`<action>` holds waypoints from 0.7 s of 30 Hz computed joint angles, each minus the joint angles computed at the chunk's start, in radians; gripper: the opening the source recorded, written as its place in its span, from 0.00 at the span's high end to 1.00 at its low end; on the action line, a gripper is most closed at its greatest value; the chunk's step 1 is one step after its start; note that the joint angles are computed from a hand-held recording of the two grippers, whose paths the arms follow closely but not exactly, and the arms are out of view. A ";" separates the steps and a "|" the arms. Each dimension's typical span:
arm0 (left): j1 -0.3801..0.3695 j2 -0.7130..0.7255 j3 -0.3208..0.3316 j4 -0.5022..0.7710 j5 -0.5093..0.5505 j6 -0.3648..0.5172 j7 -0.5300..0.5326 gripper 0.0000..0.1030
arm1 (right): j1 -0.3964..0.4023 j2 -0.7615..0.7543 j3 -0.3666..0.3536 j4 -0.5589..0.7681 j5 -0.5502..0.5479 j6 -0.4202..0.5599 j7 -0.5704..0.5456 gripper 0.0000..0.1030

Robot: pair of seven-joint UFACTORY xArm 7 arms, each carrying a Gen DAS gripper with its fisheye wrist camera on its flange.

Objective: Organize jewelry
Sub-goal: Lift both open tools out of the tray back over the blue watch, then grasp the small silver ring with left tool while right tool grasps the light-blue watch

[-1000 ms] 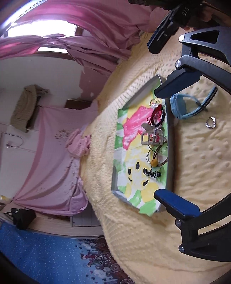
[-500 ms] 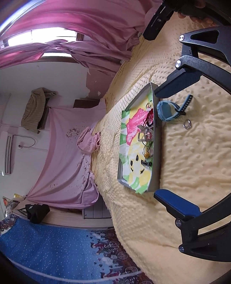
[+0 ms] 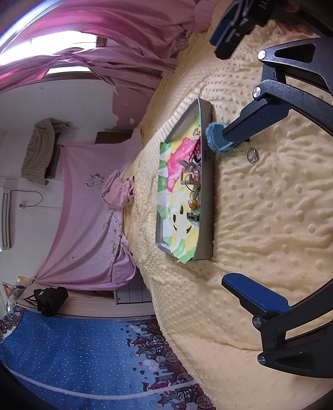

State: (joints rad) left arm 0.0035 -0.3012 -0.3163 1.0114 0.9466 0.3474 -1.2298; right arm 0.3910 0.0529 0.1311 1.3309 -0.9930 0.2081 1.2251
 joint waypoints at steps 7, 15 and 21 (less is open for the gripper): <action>-0.065 0.072 0.059 0.032 -0.136 0.020 0.174 0.00 | 0.022 0.083 -0.019 0.088 0.092 0.018 -0.139 0.09; -0.123 0.142 0.110 0.053 -0.275 -0.005 0.347 0.11 | 0.027 0.200 -0.028 0.186 0.366 0.006 -0.408 0.10; -0.179 0.196 0.157 0.074 -0.459 -0.045 0.546 0.34 | 0.009 0.296 0.016 0.280 0.567 0.035 -0.636 0.27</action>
